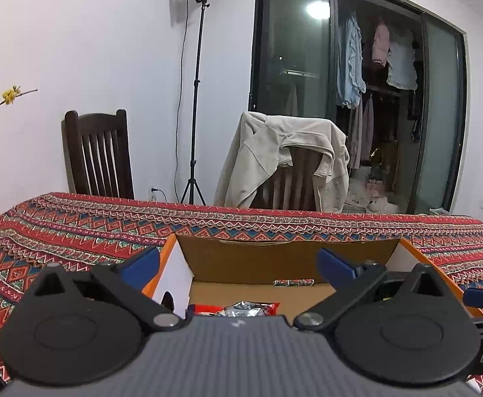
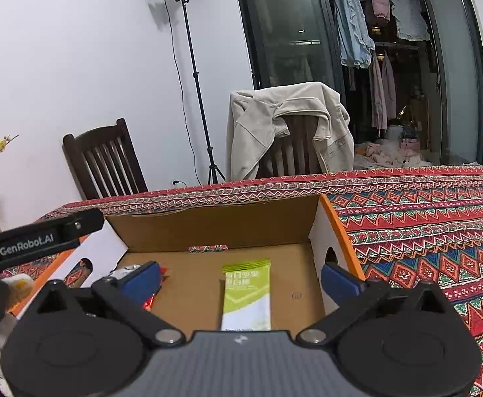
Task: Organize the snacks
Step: 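Lift both packets and drop them into the cardboard box, opening both grippers, then withdraw both tools from the box back toward the snack pile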
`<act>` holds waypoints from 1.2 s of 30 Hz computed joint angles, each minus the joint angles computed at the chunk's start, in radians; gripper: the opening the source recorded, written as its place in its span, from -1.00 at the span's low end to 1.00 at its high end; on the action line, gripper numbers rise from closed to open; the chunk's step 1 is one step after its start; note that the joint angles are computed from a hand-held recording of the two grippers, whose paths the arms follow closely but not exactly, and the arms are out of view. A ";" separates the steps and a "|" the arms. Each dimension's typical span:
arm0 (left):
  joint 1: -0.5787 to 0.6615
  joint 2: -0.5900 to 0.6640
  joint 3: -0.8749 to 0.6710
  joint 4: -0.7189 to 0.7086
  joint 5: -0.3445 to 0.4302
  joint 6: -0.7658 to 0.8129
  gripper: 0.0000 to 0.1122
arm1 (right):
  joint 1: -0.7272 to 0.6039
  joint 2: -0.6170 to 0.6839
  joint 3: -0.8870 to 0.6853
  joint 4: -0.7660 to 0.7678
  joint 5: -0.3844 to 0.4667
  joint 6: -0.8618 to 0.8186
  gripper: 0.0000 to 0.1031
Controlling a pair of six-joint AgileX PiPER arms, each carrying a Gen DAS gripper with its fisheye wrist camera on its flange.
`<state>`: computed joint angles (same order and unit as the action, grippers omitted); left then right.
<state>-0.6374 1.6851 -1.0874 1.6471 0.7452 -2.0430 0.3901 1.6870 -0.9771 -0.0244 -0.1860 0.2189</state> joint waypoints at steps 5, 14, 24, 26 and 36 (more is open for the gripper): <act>-0.013 -0.021 0.006 -0.003 -0.001 -0.001 0.84 | 0.010 -0.045 0.046 0.061 -0.024 -0.064 1.00; -0.091 -0.193 0.074 -0.060 0.076 0.033 0.84 | 0.069 -0.213 0.140 0.431 -0.051 -0.448 1.00; -0.251 -0.406 0.252 -0.125 0.219 0.084 0.84 | 0.110 -0.477 0.342 0.495 -0.035 -0.551 1.00; -0.289 -0.432 0.292 -0.144 0.251 0.080 0.84 | 0.124 -0.521 0.389 0.559 -0.024 -0.620 1.00; -0.578 -0.508 0.466 -0.288 0.473 0.006 0.84 | 0.266 -0.683 0.565 1.243 -0.047 -1.269 1.00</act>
<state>-1.2155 1.1767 -0.6217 1.3587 1.2181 -2.0367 0.6557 1.0037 -0.4119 1.2183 -0.2334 -1.0505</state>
